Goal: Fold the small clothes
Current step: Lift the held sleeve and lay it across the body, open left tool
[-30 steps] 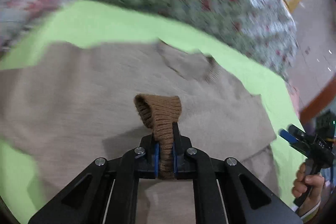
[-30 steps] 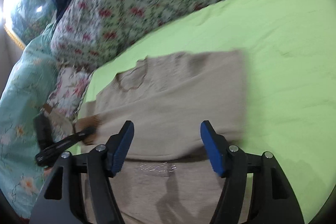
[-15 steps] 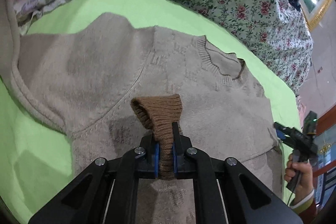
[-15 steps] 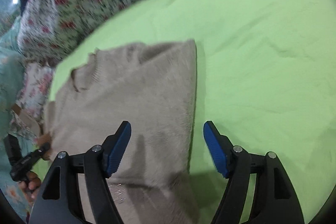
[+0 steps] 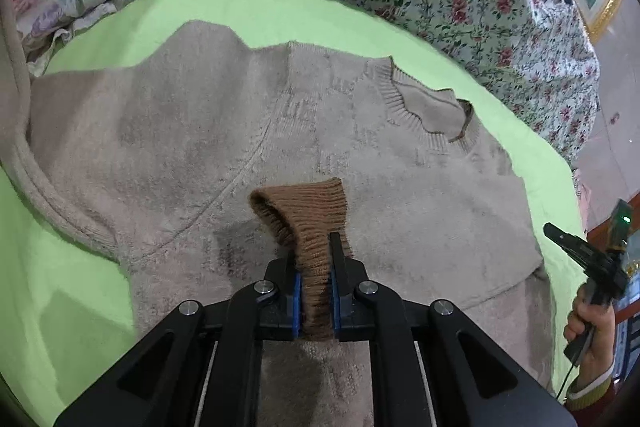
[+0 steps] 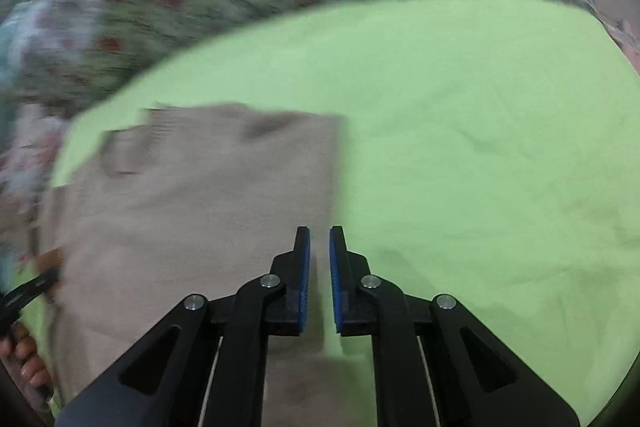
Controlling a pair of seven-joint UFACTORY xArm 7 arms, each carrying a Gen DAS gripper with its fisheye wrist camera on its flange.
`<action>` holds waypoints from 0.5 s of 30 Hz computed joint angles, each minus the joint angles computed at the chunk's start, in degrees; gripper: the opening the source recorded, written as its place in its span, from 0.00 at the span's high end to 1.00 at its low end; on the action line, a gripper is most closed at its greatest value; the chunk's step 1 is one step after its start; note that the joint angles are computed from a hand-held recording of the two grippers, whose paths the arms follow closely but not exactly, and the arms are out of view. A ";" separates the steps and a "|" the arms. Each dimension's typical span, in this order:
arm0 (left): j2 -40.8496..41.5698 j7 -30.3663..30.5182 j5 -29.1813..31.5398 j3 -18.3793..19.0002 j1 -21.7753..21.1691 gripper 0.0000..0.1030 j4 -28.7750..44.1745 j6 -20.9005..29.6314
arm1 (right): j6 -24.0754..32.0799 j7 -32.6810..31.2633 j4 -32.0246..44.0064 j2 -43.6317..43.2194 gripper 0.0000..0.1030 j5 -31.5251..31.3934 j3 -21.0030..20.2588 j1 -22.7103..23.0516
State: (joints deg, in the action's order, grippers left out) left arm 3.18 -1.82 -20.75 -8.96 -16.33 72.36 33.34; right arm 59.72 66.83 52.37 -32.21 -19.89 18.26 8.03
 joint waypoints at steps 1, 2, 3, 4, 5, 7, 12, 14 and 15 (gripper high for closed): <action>-0.05 0.09 -0.30 0.08 0.10 0.89 0.08 0.29 | -4.03 -1.67 -0.57 0.26 0.71 1.20 -0.59 1.84; -0.06 -0.01 -0.28 0.16 0.18 0.89 0.15 0.61 | -6.79 -2.99 -1.19 0.68 0.54 2.83 -1.25 3.16; -0.27 -0.54 0.39 0.35 0.28 0.89 0.09 1.06 | -8.07 -4.62 -1.09 2.28 0.49 5.33 -1.80 4.67; -0.56 -1.23 1.43 0.52 0.34 0.88 -0.03 1.34 | -7.32 -5.13 -0.69 3.27 0.48 6.12 -1.55 4.95; -1.30 -2.06 2.92 0.77 0.47 0.88 -0.57 1.46 | -6.00 -5.26 -0.24 4.15 0.48 6.32 -1.14 4.94; -3.61 -3.21 5.37 1.53 1.15 0.88 -2.52 1.13 | -3.51 -3.69 -0.27 3.89 0.48 7.21 -0.75 5.04; -7.83 -7.67 10.41 4.14 4.85 0.87 -4.86 1.09 | -4.38 -1.58 -1.20 -0.64 0.48 9.25 -0.53 5.90; -7.99 -9.89 12.70 4.89 6.46 0.67 -3.96 1.07 | -5.49 -0.96 -0.90 -0.77 0.45 9.59 0.46 6.13; -7.69 -11.58 14.51 5.13 7.32 0.56 -3.04 1.12 | -6.24 -0.60 -0.80 -0.69 0.44 9.82 0.83 6.31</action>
